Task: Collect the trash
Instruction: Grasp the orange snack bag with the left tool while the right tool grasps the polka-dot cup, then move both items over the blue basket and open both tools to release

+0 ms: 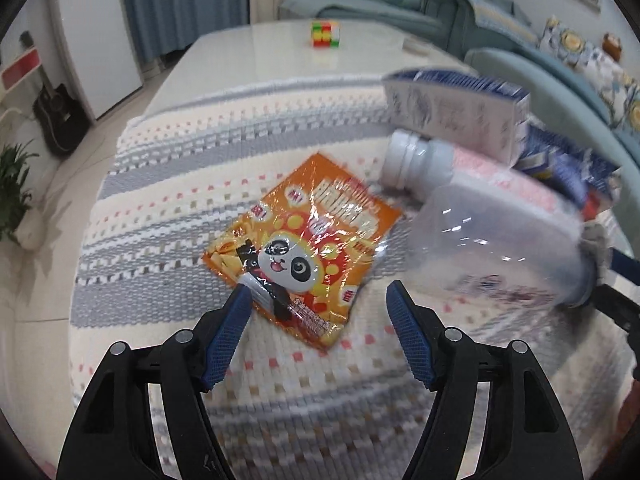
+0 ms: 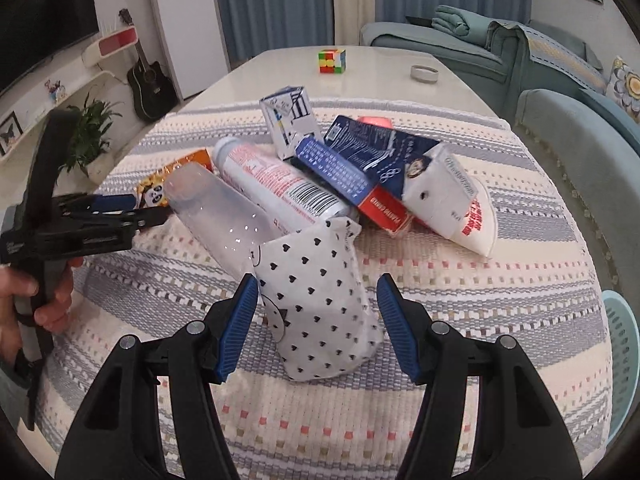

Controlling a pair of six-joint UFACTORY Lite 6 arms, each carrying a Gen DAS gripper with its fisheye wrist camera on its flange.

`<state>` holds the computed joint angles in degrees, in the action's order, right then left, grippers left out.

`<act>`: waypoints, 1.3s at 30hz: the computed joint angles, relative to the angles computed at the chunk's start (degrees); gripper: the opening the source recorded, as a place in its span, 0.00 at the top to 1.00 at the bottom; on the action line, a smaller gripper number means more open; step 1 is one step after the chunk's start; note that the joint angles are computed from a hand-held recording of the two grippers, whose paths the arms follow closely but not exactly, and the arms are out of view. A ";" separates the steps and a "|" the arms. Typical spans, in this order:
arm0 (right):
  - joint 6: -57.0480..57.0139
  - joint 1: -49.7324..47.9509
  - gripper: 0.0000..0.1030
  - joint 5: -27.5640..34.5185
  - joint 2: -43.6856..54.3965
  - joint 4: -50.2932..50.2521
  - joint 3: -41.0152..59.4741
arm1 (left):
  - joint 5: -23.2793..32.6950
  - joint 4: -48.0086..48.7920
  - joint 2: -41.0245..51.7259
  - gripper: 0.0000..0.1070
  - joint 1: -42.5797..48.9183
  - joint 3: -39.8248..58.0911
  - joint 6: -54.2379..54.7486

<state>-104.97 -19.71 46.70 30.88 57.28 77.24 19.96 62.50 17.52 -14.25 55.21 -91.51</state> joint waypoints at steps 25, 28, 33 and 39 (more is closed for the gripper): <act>6.33 -2.07 0.76 5.27 3.89 -2.12 7.03 | -0.28 6.27 -0.69 0.87 -0.75 0.58 -6.40; 6.87 -3.49 0.78 7.64 4.44 -2.16 9.11 | -0.27 10.05 -4.09 0.89 -2.34 -1.69 -12.30; 7.43 -6.71 0.85 13.48 4.82 -1.87 12.90 | 0.30 14.40 -11.21 0.89 -6.25 -4.58 -19.90; 9.49 -11.06 0.85 20.45 7.89 -0.42 21.25 | 5.46 10.41 -10.90 0.89 -14.43 3.04 -15.81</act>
